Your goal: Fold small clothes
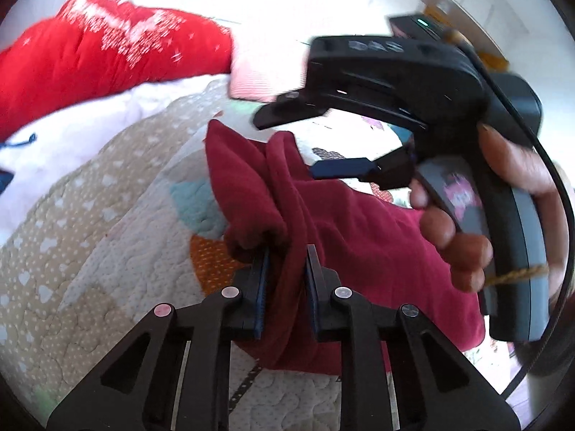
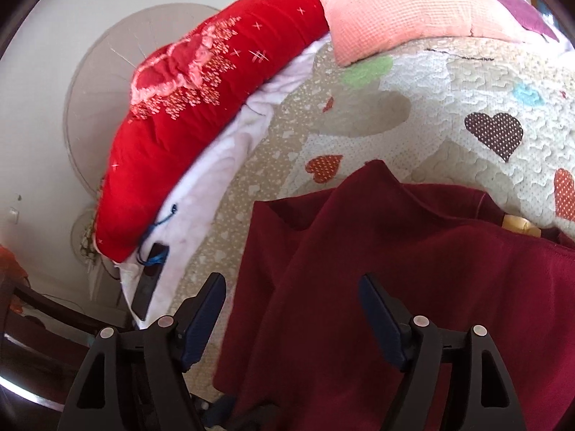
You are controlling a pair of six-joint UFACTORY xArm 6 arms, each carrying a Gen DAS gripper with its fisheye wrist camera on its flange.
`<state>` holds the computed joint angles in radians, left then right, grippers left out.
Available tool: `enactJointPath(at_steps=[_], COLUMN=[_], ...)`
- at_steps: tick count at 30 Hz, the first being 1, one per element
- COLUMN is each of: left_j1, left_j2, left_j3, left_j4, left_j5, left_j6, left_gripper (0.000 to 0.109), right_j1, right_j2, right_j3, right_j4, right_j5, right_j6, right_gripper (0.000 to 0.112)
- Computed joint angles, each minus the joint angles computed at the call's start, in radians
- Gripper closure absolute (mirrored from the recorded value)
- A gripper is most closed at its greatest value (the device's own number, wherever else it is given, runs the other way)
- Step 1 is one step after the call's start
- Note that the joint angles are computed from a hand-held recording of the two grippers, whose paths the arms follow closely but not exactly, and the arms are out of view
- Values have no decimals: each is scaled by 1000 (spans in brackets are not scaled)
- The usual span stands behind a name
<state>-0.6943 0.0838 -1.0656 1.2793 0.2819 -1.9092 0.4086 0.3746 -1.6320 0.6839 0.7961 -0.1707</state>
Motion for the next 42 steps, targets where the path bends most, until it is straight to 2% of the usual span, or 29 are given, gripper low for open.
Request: enactJointPath(at_steps=[2, 5, 8, 11, 13, 14, 15, 16, 18, 19, 21, 23, 27, 29, 34, 37, 39, 41, 42], left_j1=[-13, -28, -30, -38, -41, -43, -44, -41, -41, -31, -24, -34, -67, -83, -110, -126, -144, -164, -176], left_j2=[8, 7, 13, 18, 17, 15, 10, 3, -8, -14, -8, 9, 15, 17, 43, 98, 149, 185, 203], left_j3=[-11, -14, -22, -23, -23, -22, -20, -17, -15, -20, -43, -79, -118, -115, -113, -140, -176, -202, -216], left_j4=[8, 21, 19, 6, 4, 3, 3, 12, 24, 57, 75, 60, 14, -86, -322, -497, -630, -739, -799], left_j5=[21, 45, 51, 66, 68, 67, 64, 51, 12, -52, -150, -222, -272, -303, -209, -157, -124, -103, -94], left_j6=[13, 26, 42, 63, 69, 71, 72, 66, 60, 36, 39, 96, 212, 344, 573, 698, 829, 943, 1007], left_gripper=[92, 92, 92, 92, 92, 92, 92, 92, 92, 92, 92, 92, 92, 92, 92, 92, 92, 92, 92], right_j1=[5, 15, 34, 63, 79, 90, 96, 100, 93, 79, 46, -3, -109, -165, -308, -365, -381, -407, -421], right_j2=[9, 54, 158, 245, 267, 257, 232, 199, 128, 77, -32, -168, -422, -523, -632, -631, -628, -619, -617], right_j3=[-20, -98, -268, -404, -433, -408, -359, -296, -174, -99, 44, 203, 465, 582, 782, 840, 866, 876, 881], right_j4=[-36, -109, -206, -309, -372, -412, -440, -468, -492, -450, -358, -195, 46, 49, 116, 273, 380, 485, 523], right_j5=[15, 88, 228, 312, 331, 306, 267, 214, 111, 54, -45, -131, -209, -238, -242, -198, -161, -132, -114], right_j6=[10, 19, 33, 67, 59, 61, 57, 56, 53, 36, -3, -100, -254, -256, -276, -383, -444, -492, -501], right_gripper=[33, 33, 33, 31, 29, 30, 37, 56, 78, 84, 90, 92, 93, 93, 94, 94, 92, 76, 59])
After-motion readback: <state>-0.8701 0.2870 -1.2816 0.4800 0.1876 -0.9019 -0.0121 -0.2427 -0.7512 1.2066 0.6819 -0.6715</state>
